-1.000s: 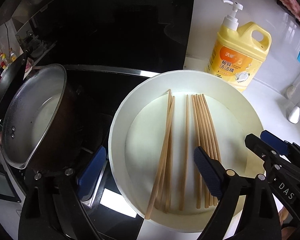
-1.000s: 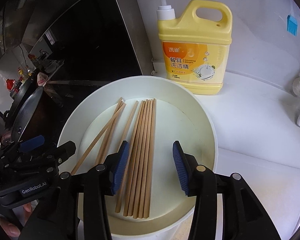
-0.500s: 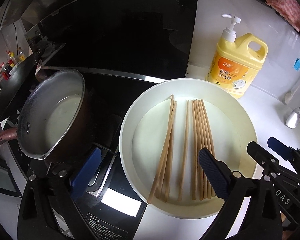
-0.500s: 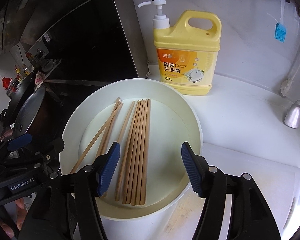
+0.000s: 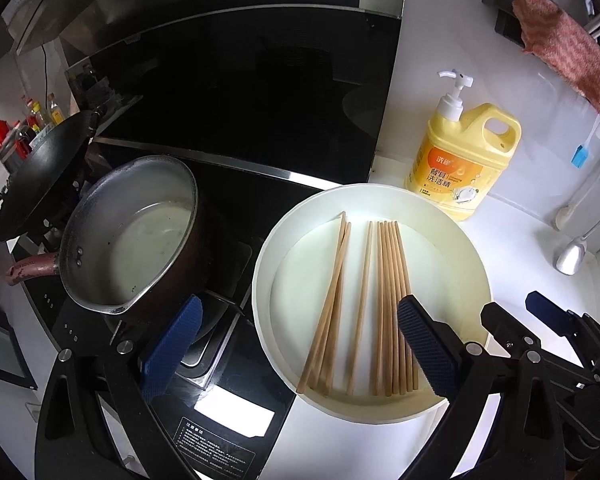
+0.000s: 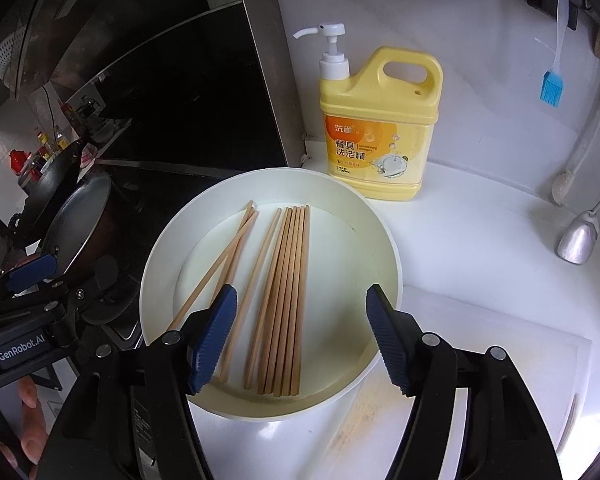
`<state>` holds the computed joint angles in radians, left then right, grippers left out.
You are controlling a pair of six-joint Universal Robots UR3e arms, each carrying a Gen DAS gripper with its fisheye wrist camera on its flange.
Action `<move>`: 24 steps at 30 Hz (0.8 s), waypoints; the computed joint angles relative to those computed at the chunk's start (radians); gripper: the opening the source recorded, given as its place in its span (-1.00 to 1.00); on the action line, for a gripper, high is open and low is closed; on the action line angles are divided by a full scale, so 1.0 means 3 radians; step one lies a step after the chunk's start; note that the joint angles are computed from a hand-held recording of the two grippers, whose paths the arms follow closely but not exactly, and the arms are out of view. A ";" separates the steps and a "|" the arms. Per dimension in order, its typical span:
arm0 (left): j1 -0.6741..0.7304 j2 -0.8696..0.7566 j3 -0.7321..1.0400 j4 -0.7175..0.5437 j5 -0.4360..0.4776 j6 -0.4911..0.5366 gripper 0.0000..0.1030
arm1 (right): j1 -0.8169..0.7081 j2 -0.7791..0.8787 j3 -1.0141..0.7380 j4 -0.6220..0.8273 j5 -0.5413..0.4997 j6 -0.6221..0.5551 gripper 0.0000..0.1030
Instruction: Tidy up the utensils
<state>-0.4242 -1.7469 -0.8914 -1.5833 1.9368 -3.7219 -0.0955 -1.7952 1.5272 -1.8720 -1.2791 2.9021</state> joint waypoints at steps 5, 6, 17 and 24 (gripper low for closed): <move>-0.0029 0.0008 0.0076 -0.0023 0.0092 -0.0025 0.87 | 0.0022 -0.0068 -0.0031 0.0023 -0.0012 0.0019 0.26; -0.0033 0.0009 0.0087 -0.0032 0.0103 -0.0030 0.87 | 0.0023 -0.0077 -0.0044 0.0033 -0.0012 0.0023 0.26; -0.0072 -0.0020 0.0236 -0.0135 0.0174 -0.0055 0.87 | 0.0003 -0.0115 -0.0117 0.0098 0.0022 0.0013 0.26; -0.0049 -0.0004 0.0250 -0.0117 0.0173 -0.0016 0.87 | 0.0004 -0.0119 -0.0138 0.0120 0.0039 0.0019 0.26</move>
<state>-0.4390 -1.7481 -0.8164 -1.6185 1.9885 -3.7267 -0.0943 -1.8309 1.4858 -1.8361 -1.2675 2.9079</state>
